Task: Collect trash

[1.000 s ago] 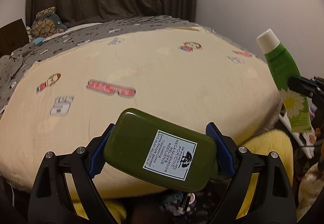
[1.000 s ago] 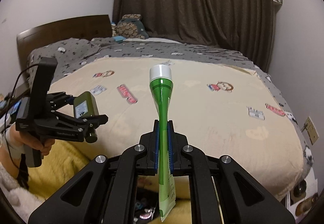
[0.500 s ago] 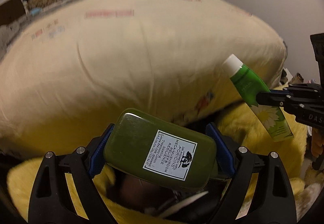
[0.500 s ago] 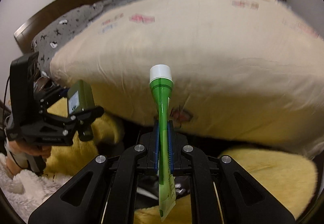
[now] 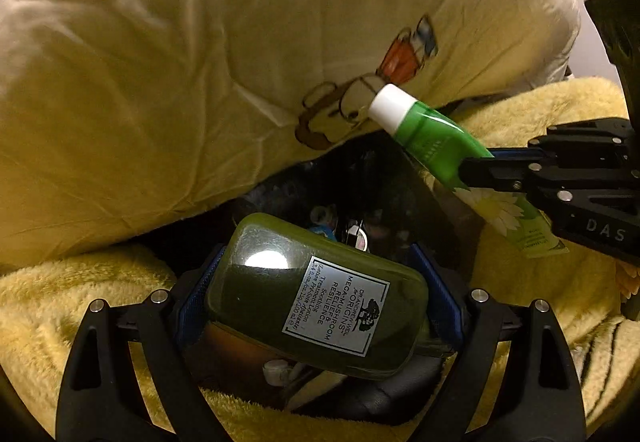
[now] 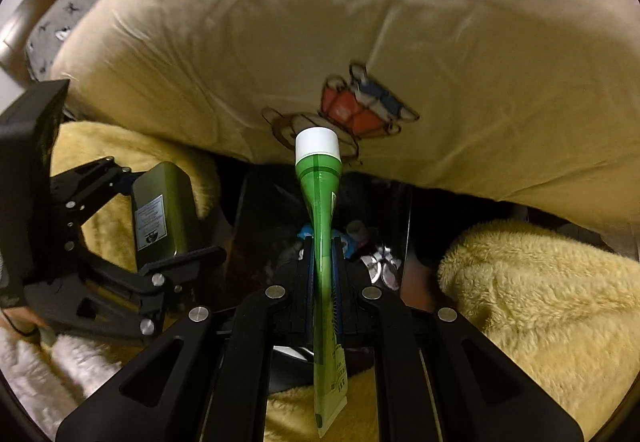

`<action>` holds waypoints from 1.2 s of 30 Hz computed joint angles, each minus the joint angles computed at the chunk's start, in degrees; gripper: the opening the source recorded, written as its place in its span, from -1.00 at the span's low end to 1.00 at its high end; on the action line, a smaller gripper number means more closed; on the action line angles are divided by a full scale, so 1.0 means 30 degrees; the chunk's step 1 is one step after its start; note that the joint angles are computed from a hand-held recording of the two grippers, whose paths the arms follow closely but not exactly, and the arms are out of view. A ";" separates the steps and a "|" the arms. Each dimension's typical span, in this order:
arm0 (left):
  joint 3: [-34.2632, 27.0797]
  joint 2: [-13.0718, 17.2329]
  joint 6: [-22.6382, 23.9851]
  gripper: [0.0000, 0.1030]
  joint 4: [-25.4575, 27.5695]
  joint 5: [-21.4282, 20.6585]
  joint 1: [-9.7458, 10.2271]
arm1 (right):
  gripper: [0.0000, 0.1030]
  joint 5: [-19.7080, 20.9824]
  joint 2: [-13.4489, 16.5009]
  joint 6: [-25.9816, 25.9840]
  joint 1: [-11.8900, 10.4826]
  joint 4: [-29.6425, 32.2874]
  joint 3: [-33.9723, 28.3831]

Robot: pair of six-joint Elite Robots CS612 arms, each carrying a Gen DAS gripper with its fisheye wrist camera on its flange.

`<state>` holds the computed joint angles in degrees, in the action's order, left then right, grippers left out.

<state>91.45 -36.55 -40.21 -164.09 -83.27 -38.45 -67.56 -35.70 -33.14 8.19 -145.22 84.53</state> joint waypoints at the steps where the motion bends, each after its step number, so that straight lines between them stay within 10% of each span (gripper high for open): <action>1: -0.0096 0.0078 0.0038 0.64 0.0103 -0.0078 0.0020 | -0.83 -0.0106 0.0075 0.0050 0.0038 0.0059 -0.0089; 12: -0.0543 0.0320 0.0073 0.83 0.0457 -0.0635 0.0206 | -0.74 -0.0743 0.0149 0.0952 0.0048 -0.0172 -0.0393; 16: -0.0263 -0.0002 -0.0107 0.84 0.0153 -0.0042 0.0152 | 0.26 -0.0934 -0.0054 0.1828 -0.0050 -0.1415 -0.0181; 21: -0.0053 -0.0447 -0.0551 0.84 0.0005 0.0877 0.0170 | 0.53 -0.1057 -0.0502 0.2420 -0.0229 -0.3229 0.0382; 36: 0.1870 -0.3567 -0.1069 0.84 -0.2517 0.8605 -0.0926 | 0.93 0.0442 -0.2325 0.5239 -0.0626 -0.9853 0.1780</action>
